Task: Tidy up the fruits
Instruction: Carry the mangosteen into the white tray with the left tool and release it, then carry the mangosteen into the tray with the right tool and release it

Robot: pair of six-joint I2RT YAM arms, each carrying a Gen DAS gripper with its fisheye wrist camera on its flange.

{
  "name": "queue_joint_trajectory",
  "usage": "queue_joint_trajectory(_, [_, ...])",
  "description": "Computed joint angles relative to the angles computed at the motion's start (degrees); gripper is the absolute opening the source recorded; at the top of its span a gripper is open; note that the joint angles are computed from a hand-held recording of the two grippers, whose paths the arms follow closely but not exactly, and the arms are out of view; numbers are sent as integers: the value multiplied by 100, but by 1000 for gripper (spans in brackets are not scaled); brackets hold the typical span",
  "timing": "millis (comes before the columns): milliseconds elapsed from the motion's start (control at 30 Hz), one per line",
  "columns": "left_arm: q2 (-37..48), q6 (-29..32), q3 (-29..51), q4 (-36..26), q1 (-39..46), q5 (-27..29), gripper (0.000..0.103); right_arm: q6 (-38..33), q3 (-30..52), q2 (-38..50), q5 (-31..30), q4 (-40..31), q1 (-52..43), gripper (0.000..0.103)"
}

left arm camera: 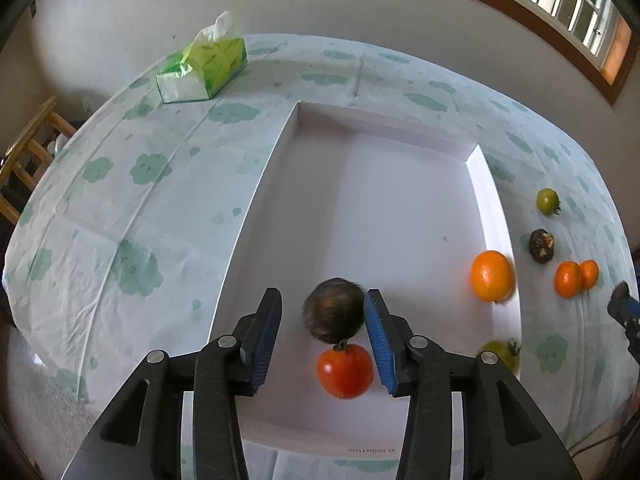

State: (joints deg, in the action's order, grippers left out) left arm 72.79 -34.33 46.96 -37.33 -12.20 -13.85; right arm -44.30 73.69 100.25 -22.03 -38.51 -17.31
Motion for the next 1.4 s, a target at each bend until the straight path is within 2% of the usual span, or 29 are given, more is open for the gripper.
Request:
queue_joint_trajectory(233, [-435, -134, -172, -81, -210, -105, 45, 126, -336, -475, -340, -186, 758, 31])
queue_joint_trajectory(500, [-1069, -373, -399, -467, -484, -629, 45, 301, -678, -928, -610, -300, 1955, 31])
queue_joint_trajectory(700, [-1416, -635, -496, -948, -418, -684, 45, 533, -927, -902, -356, -23, 2828, 31])
queue_joint_trajectory(833, [-1700, -793, -621, -1177, -330, -544, 45, 575, -996, -832, -198, 54, 3184, 31])
queue_joint_trajectory(1000, [-1839, -870, -701, -1497, -424, -632, 45, 641, -1028, -700, 88, 234, 3510, 31])
queue_joint_trajectory(1400, [-2022, -714, -859, -1497, -117, -425, 45, 637, -1048, -383, 470, 417, 3661, 31])
